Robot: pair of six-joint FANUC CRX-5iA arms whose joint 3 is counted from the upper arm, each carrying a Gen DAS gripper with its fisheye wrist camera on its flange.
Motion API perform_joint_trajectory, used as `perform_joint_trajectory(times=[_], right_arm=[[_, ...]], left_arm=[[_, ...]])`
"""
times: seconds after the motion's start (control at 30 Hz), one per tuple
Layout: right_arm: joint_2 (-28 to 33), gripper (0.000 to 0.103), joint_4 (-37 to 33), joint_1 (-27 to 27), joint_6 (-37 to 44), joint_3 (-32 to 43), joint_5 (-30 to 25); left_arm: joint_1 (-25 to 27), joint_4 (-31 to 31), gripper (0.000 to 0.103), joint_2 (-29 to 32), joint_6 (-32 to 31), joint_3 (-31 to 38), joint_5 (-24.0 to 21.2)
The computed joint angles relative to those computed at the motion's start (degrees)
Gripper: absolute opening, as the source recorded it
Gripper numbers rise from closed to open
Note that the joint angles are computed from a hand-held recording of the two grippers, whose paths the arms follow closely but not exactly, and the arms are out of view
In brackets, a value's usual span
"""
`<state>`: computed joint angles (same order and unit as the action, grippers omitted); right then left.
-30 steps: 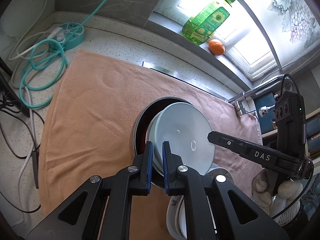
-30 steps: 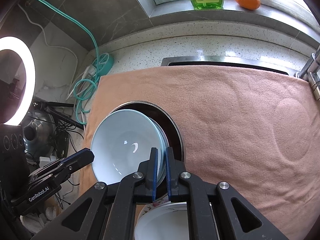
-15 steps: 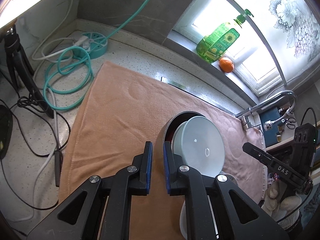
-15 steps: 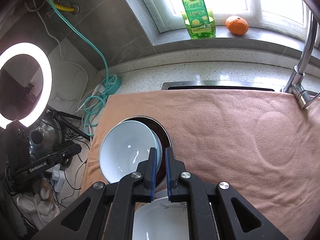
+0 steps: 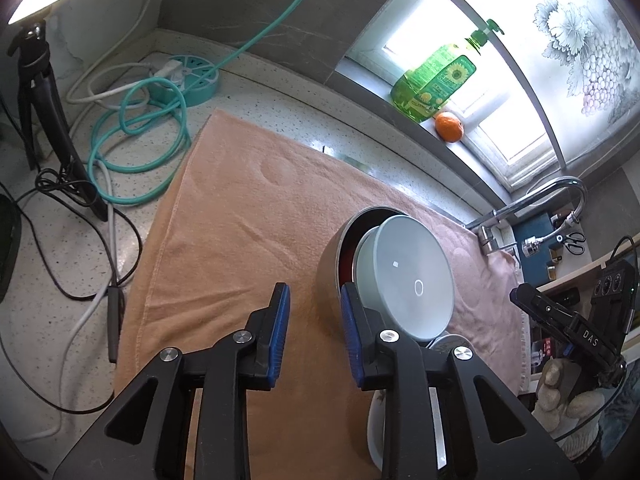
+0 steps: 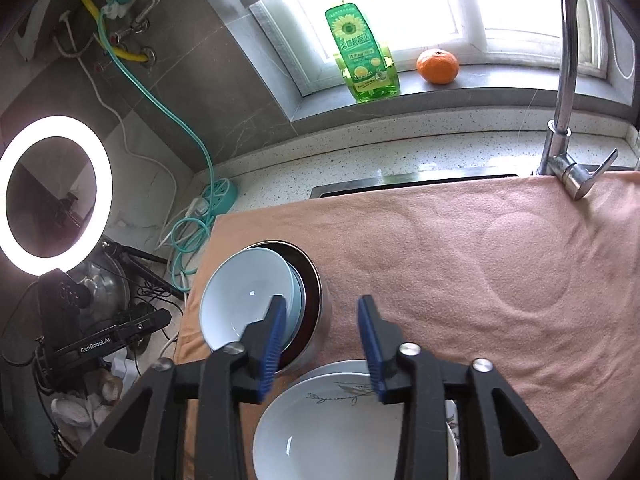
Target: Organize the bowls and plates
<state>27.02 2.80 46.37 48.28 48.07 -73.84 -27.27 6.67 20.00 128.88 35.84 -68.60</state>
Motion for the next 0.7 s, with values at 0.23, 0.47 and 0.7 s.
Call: perform_joint_trajectory(times=[0.23,0.47,0.7], right_arm=[[2.3,0.049,-2.8,-1.5,1.3,4.9,-5.8],[5.9,0.047,-7.3,-3.2,4.4,10.5,-8.9],[8.0,0.032,-12.5,-4.8,6.3,13.4,-10.4]], left_arm=[[-1.4,-3.4,0.047,1.1,1.0,3.8,-3.7],[-2.2,-4.6,0.047,1.3,4.3,3.7,-4.1],[-3.1,-5.5,0.034,2.9,6.4,5.2,-5.0]])
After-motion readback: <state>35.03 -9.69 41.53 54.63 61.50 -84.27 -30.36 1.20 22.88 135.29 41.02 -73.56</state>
